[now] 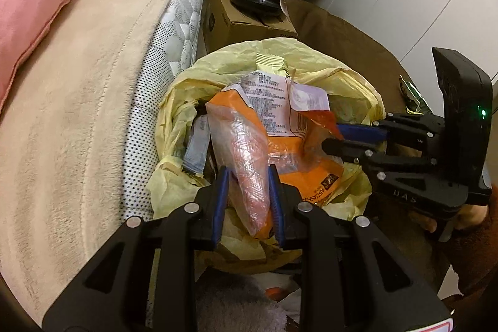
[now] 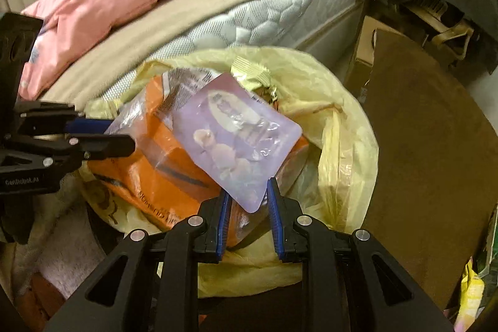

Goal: Collect trash
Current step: 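Open both tools to drop the orange bag and purple packet into the bag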

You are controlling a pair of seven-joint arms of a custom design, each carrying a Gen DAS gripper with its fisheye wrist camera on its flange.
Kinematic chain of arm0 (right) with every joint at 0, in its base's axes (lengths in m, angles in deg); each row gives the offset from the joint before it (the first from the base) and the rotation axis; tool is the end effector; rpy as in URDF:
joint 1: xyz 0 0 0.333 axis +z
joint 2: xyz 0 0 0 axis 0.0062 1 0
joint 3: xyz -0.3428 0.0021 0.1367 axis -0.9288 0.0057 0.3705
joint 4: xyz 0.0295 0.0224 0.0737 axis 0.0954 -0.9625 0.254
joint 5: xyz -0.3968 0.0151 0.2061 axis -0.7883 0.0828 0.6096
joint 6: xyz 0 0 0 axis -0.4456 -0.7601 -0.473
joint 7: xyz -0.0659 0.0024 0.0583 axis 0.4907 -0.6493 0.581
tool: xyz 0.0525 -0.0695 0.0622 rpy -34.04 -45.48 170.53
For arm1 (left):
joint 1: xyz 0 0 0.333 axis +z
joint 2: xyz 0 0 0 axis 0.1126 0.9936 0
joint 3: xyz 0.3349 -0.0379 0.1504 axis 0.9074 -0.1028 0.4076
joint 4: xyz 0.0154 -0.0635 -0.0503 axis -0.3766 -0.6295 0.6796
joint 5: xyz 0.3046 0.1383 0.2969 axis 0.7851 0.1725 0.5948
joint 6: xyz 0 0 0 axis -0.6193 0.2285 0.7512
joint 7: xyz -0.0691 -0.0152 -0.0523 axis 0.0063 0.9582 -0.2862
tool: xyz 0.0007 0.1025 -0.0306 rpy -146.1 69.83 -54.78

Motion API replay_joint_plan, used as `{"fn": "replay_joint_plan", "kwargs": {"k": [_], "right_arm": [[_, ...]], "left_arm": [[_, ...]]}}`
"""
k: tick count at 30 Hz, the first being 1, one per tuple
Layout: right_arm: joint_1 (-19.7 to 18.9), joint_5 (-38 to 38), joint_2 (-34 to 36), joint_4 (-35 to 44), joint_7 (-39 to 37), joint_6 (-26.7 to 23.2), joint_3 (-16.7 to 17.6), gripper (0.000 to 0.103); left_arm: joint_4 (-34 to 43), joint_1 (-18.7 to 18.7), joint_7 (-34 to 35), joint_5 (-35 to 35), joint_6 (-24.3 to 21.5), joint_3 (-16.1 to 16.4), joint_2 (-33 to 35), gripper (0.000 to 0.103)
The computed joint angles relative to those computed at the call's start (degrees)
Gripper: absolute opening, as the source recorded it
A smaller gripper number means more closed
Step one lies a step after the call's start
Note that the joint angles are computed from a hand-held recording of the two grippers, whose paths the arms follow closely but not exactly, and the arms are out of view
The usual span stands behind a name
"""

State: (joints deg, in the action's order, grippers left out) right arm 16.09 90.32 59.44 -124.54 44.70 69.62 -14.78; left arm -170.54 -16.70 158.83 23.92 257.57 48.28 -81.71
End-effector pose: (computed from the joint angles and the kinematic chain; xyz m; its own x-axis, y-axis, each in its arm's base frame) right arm 0.5070 0.1332 0.4057 0.6513 -0.7569 -0.0537 -0.6763 -0.5470 -0.4934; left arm 0.4519 -0.1582 0.4153 -0.1124 -0.9463 0.3032 -0.8696 -0.0540 -0.4907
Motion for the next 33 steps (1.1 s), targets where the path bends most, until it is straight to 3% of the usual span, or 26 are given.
{"fn": "replay_joint_plan", "kwargs": {"k": [9,11,13,14,15,18,24,30,33], "right_arm": [[0.41,1.54,-1.21,-1.04,-1.29,0.81,-0.52,0.022],[0.72,3.00,-2.17,-1.71,-2.44,1.30,-0.83,0.022],[1.08,3.93,-3.31,-2.51,-3.50,2.20,-0.99,0.028],[1.38,4.70,-4.11,-3.00,-4.41,2.56,-1.26,0.038],[1.63,5.29,-4.60,-3.25,-5.03,2.69,-1.51,0.043],[1.89,6.23,-6.96,-4.55,-5.69,3.44,-1.99,0.045],[3.09,11.17,-13.36,-7.30,-7.86,5.17,-5.18,0.052],[1.35,12.07,-20.39,-10.56,-7.02,7.56,-8.04,0.052],[0.14,11.35,-24.49,-12.92,-7.23,10.04,-10.37,0.054]], "left_arm": [[-0.10,-0.66,0.17,-1.44,0.26,0.70,-0.65,0.027],[-0.56,-0.97,0.26,-2.43,0.65,1.30,-1.60,0.033],[-1.08,-1.62,0.35,-3.55,1.44,2.09,-2.65,0.040],[-1.43,-1.51,-0.16,-3.42,2.11,2.08,-3.29,0.043],[-1.80,-0.92,-1.31,-2.54,2.74,1.68,-4.08,0.044],[-2.60,1.06,-5.74,1.84,3.71,0.22,-5.84,0.046],[-3.75,10.13,-18.20,13.90,6.47,-9.23,-9.52,0.048],[-1.89,9.06,-22.82,19.70,10.11,-11.92,-8.53,0.049],[-0.37,5.15,-23.40,21.40,13.05,-10.59,-6.09,0.049]]}}
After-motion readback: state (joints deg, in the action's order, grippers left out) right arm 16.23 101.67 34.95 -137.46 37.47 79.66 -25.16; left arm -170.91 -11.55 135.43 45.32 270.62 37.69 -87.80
